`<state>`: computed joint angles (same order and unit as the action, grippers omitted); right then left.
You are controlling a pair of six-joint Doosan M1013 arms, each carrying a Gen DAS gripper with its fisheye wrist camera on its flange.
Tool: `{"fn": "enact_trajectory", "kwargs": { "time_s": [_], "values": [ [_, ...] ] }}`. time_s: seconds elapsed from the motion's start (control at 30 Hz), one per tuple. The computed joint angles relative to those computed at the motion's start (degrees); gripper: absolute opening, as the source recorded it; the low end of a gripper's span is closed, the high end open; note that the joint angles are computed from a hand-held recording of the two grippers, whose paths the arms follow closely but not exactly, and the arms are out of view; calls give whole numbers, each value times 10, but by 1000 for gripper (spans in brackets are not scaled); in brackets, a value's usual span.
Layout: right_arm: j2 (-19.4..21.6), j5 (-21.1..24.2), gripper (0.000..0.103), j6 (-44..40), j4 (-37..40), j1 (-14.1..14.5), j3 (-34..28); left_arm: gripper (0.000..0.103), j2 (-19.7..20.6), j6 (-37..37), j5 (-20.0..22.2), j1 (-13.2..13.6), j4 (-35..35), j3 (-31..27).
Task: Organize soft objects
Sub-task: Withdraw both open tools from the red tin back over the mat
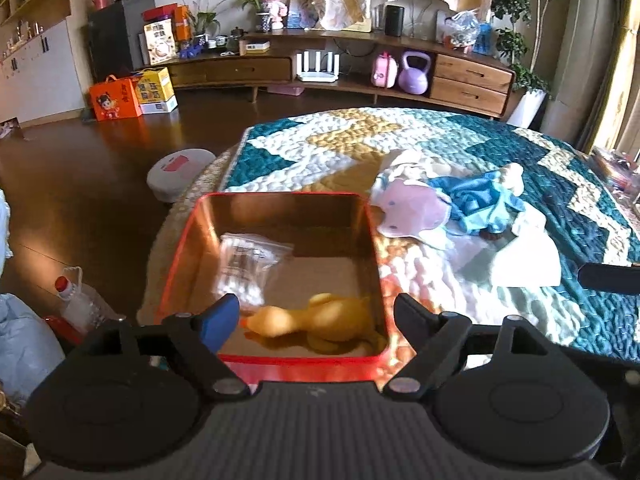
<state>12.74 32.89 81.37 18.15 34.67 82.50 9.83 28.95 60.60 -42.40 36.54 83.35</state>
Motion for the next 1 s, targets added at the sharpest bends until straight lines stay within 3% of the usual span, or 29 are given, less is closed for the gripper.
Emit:
{"fn": "enact_trajectory", "kwargs": {
  "time_s": [0.13,0.5,0.83,1.0],
  "values": [
    [-10,-2,103,25,-3,-14,13,84,8,-2,-9,-7,-1,-8],
    [-19,-9,103,145,-124,-34,33,84,44,-5,-22,-16,0,-45],
    [-7,-10,103,66,-135,-54,27,84,97,34,-26,-6,-15,-100],
    [11,-4,103,140,-222,-55,13,84,122,64,-32,2,-24,-124]
  ]
}}
